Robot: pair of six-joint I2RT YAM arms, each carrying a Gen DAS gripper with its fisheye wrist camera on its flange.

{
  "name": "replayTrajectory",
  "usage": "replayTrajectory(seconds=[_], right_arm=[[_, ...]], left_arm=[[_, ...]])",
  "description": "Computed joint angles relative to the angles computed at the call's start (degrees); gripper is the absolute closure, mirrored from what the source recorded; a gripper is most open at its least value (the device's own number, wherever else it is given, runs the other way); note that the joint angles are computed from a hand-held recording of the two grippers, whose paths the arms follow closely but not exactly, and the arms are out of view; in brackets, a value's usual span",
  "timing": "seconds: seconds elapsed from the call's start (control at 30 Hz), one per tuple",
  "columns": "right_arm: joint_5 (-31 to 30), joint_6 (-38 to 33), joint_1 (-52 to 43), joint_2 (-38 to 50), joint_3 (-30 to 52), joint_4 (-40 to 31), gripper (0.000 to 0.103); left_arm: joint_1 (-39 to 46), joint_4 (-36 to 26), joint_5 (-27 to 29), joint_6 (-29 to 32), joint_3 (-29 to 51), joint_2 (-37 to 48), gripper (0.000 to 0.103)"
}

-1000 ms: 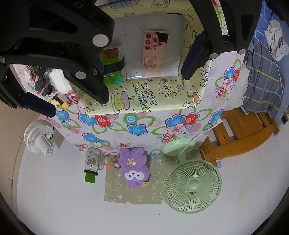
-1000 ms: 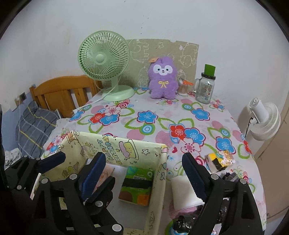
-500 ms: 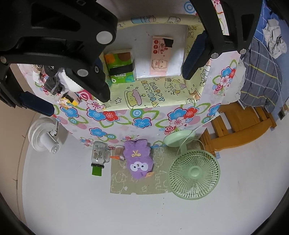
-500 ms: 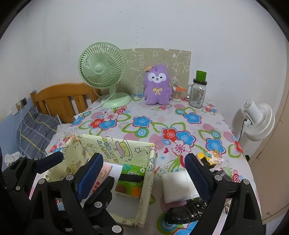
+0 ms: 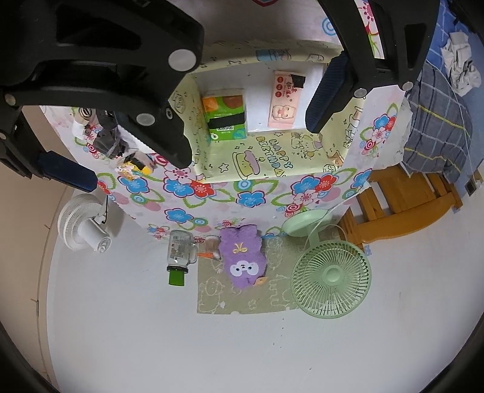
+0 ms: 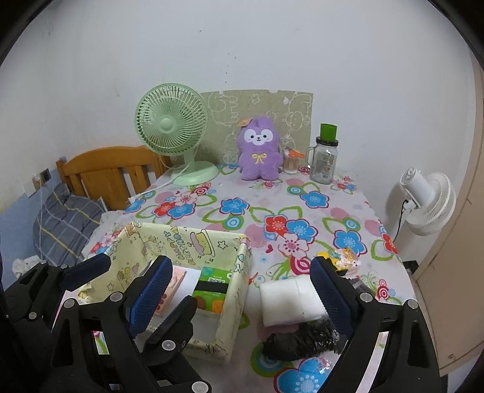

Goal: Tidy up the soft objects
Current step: 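Lower both packs into the box and open both tools, then move both tools back toward the black bag and white roll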

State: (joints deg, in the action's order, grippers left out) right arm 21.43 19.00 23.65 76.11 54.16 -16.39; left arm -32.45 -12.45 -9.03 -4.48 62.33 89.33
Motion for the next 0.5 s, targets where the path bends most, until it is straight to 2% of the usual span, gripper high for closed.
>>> replayTrajectory(seconds=[0.5], right_arm=[[-0.07,-1.76,-1.94,-10.03,-6.61,-1.40,0.009]], left_arm=[[-6.18,0.68,-4.05,-2.54,-2.52,-2.78,0.011]])
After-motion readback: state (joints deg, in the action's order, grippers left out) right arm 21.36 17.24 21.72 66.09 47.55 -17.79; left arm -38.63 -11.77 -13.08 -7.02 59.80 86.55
